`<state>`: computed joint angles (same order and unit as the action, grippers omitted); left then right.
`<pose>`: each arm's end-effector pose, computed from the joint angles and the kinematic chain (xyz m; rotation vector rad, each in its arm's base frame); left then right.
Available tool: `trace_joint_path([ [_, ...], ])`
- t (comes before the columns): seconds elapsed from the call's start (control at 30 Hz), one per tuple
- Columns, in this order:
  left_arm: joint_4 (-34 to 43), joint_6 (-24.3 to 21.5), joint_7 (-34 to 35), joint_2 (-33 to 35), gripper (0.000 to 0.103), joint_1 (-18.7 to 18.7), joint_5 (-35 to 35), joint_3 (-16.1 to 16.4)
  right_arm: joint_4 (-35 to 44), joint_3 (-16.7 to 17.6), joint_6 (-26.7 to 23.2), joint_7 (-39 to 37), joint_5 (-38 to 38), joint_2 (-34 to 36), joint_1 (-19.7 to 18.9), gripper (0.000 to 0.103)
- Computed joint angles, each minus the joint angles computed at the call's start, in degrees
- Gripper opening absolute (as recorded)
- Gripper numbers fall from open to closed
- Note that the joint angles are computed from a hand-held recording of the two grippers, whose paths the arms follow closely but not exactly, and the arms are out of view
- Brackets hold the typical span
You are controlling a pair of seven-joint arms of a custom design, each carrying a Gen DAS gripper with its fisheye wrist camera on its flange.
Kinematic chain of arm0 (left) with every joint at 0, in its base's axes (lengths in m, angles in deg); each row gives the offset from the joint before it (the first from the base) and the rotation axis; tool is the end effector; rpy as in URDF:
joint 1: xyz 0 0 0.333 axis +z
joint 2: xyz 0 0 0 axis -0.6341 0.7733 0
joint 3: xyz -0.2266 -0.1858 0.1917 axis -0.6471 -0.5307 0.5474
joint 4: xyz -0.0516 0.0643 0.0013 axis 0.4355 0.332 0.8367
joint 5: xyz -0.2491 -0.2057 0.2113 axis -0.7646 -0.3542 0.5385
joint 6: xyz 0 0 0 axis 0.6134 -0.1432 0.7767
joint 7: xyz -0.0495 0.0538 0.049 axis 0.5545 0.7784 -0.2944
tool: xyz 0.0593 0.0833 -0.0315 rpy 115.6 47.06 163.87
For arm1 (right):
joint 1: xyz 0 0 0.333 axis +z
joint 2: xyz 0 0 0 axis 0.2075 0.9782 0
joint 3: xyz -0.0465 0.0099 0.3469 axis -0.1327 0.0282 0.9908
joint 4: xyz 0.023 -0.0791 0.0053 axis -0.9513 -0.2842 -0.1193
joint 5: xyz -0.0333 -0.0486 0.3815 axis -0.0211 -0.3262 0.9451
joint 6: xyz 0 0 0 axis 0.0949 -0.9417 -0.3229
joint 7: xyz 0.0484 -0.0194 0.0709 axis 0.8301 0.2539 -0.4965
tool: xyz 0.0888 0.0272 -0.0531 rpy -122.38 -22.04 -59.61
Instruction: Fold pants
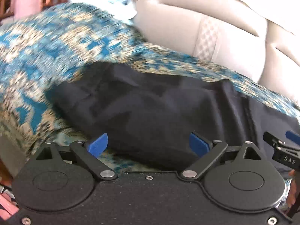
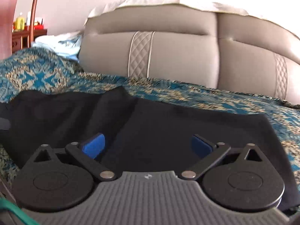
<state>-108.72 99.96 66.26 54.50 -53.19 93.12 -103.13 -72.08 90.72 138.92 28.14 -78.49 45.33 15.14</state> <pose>0.4979 -0.2437 0.5032 -2.1050 0.9355 -0.6610 0.6800 0.3089 0.4471 -1.7952 0.9150 -0.6465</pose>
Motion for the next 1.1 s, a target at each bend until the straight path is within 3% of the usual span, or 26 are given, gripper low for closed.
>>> trace_joint_path([
  [0.1, -2.63, -1.38, -5.07, -1.55, 0.094, 0.77, -0.79, 0.43, 2.20, -3.23, -2.46, -0.49, 1.67, 0.72, 3.54, 0.103],
  [0.17, -3.78, -0.52, -4.44, -2.32, 0.094, 1.72, -2.44, 1.13, 2.40, -5.58, -3.13, -1.49, 3.09, 0.81, 5.71, 0.103],
  [0.2, -4.27, -0.44, -4.17, -2.66, 0.090, 2.17, -2.77, 1.28, 1.70, -5.15, -0.72, -2.54, 2.92, 1.25, 5.49, 0.103],
  [0.23, -4.49, -1.27, -4.59, -2.79, 0.079, 2.54, -2.62, 1.19, 1.10, -5.23, 0.32, -3.15, 2.55, 1.22, 5.56, 0.103],
  [0.33, -3.86, -4.96, -5.59, -2.08, 0.056, 3.20, -2.79, 0.97, 1.28, -6.17, 0.11, -3.41, 2.73, 1.15, 6.45, 0.103],
  [0.47, -3.87, -4.73, -9.82, -1.32, 0.046, 4.31, -2.43, 1.76, 1.54, -4.89, -0.20, -3.71, 2.42, 1.55, 5.45, 0.103],
  [0.53, -0.60, -11.09, -6.45, 1.13, 0.031, 3.34, -1.06, 0.68, 1.59, -5.24, 0.14, -3.83, 2.58, 1.61, 5.83, 0.103],
  [0.63, 5.93, -22.97, 5.07, 7.52, 0.030, -0.75, 5.49, -0.70, 1.67, -5.16, 0.15, -3.82, 2.52, 1.67, 5.75, 0.103],
  [0.7, 7.68, -25.14, 10.39, 9.97, 0.032, -3.05, 9.04, -0.16, 1.66, -5.24, 0.15, -3.84, 2.55, 1.66, 5.82, 0.103],
  [0.8, 9.10, -24.27, 13.36, 11.54, 0.039, -4.72, 8.95, 1.05, 1.65, -5.36, 0.13, -3.84, 2.64, 1.61, 5.91, 0.103],
  [1.1, 7.23, -21.31, 5.77, 8.73, 0.044, -3.69, 2.27, 3.16, 1.69, -5.36, 0.06, -3.90, 2.68, 1.62, 5.92, 0.103],
])
